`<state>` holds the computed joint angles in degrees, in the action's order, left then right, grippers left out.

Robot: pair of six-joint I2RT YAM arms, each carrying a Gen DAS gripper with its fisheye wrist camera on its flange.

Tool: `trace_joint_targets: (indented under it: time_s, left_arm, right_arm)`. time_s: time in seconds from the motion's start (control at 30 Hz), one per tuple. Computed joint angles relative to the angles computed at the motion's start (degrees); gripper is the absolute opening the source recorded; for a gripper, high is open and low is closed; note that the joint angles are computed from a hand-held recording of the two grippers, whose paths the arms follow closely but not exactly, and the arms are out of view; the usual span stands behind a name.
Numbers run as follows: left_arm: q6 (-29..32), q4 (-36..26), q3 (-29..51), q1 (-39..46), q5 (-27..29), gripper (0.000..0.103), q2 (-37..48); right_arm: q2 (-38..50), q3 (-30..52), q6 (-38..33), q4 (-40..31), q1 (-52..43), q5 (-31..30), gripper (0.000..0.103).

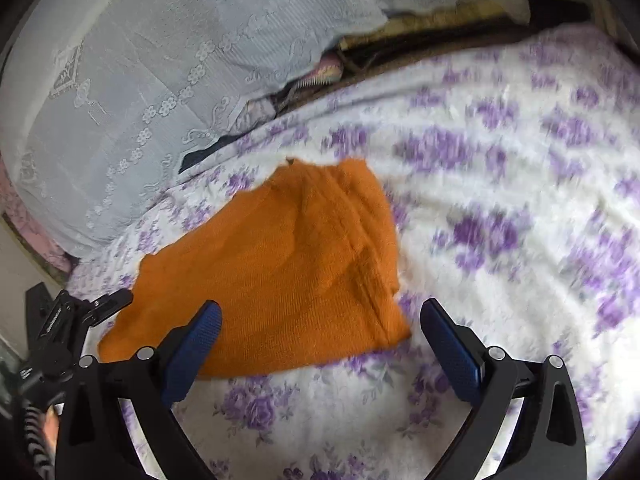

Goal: Fold small clothes

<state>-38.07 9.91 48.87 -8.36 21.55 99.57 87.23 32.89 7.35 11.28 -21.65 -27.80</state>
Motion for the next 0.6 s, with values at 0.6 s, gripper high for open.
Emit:
trace_joint_targets:
  time_s: [0.6]
  left_arm:
    - [4.9,-4.1,3.4,0.8,-0.3,0.093,1.5]
  right_arm:
    - [7.0,11.1,-18.0,-4.6,26.8,32.3,0.099]
